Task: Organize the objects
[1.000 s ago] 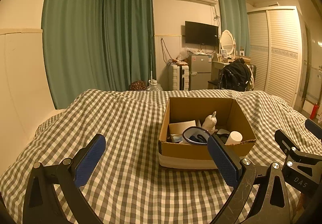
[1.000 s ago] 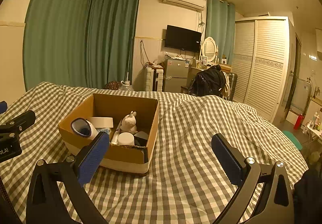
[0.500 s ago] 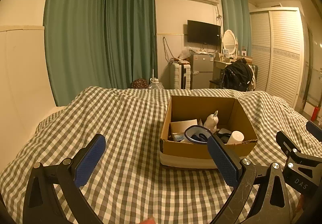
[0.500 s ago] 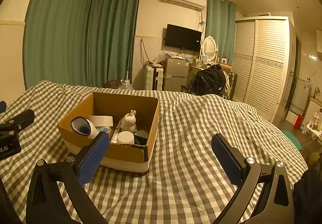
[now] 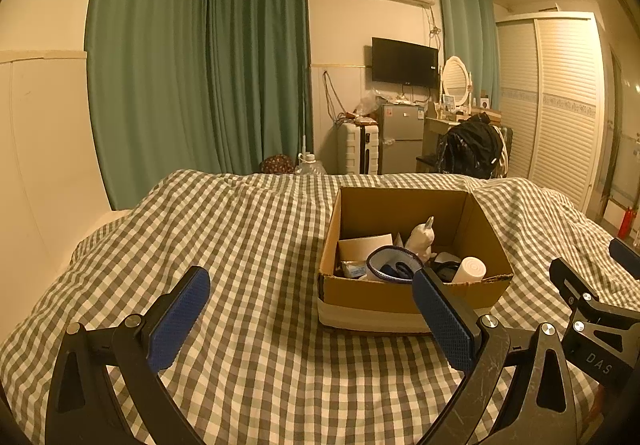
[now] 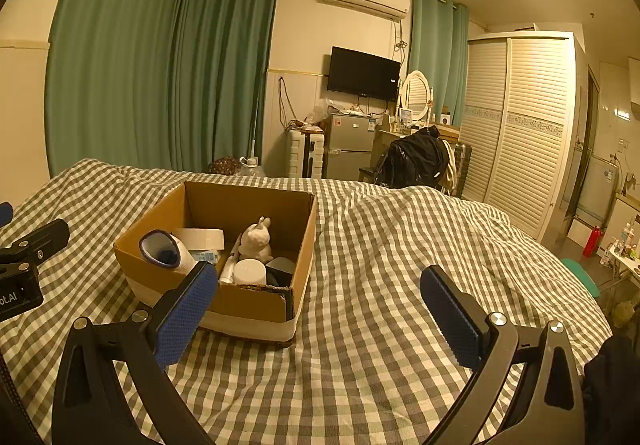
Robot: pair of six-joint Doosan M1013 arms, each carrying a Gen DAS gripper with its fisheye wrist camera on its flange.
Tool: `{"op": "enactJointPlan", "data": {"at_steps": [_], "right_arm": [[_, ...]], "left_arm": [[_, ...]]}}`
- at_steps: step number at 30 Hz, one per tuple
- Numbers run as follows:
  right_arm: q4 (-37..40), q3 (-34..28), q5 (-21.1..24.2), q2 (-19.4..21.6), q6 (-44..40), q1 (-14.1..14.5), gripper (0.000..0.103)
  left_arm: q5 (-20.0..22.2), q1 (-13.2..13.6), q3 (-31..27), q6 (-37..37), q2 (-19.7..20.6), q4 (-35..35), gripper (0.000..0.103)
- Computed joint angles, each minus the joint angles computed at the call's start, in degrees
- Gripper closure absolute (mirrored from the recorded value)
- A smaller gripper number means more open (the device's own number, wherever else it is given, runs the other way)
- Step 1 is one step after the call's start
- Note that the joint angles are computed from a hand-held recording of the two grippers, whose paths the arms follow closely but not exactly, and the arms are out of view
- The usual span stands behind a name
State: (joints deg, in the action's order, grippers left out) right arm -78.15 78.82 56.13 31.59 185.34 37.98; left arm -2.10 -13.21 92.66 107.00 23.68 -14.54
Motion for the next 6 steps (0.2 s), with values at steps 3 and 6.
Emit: {"op": "enactJointPlan", "data": {"at_steps": [3, 6], "right_arm": [[0.02, 0.08, 0.05, 0.02, 0.05, 0.03, 0.001], [0.07, 0.07, 0.05, 0.01, 0.03, 0.03, 0.001]], "left_arm": [[-0.18, -0.1, 0.13, 4.37, 0.02, -4.38, 0.0], [-0.34, -0.12, 0.15, -0.73, 0.04, 0.98, 0.0]]}}
